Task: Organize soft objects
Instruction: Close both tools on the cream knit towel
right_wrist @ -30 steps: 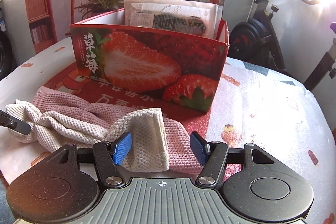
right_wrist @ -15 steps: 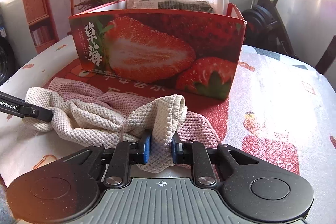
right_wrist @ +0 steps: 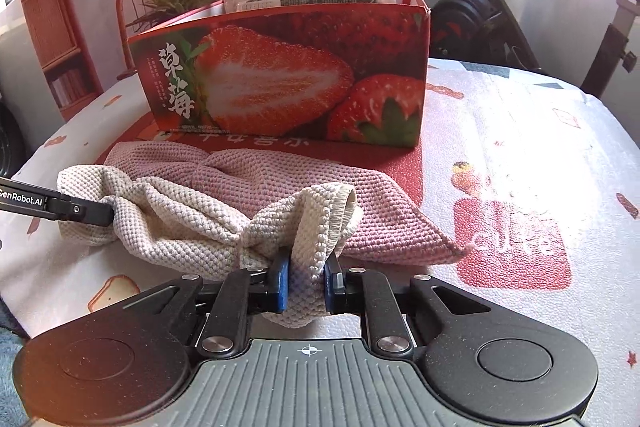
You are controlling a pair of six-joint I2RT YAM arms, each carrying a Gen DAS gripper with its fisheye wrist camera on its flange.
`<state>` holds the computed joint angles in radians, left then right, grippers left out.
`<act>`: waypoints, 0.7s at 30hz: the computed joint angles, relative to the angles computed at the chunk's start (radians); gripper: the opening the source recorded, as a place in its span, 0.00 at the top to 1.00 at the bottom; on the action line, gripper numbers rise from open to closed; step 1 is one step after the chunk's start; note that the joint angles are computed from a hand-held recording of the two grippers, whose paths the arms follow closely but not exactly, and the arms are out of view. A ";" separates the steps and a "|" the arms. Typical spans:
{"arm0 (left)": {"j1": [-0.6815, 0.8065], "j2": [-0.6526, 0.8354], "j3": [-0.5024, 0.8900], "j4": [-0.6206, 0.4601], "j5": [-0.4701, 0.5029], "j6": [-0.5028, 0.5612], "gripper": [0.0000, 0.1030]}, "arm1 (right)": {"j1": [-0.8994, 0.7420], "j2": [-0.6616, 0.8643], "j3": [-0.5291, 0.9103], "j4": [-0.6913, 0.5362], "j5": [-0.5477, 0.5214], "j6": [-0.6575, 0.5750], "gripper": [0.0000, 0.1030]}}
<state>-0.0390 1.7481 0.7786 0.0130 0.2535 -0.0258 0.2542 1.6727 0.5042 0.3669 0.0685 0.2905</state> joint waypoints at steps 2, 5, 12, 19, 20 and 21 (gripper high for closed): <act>0.004 -0.002 -0.011 0.007 0.008 -0.002 0.72 | 0.002 -0.007 -0.006 -0.001 0.003 0.008 0.86; 0.010 0.004 -0.012 0.008 0.013 0.001 0.72 | 0.009 -0.019 -0.014 0.001 0.010 0.017 0.86; 0.020 -0.006 -0.040 0.028 0.031 0.000 0.72 | 0.004 -0.038 -0.041 0.021 0.008 0.031 0.85; 0.039 -0.004 -0.053 0.050 0.067 -0.003 0.72 | -0.004 -0.026 -0.059 0.063 -0.001 0.042 0.85; 0.039 -0.004 -0.058 0.058 0.070 -0.002 0.72 | -0.005 -0.024 -0.064 0.077 -0.001 0.041 0.85; 0.042 -0.003 -0.062 0.066 0.075 -0.002 0.72 | -0.008 -0.021 -0.071 0.090 -0.005 0.040 0.85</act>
<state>0.0028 1.7451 0.7166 0.0787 0.3283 -0.0281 0.2461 1.6517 0.4335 0.4569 0.0638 0.3301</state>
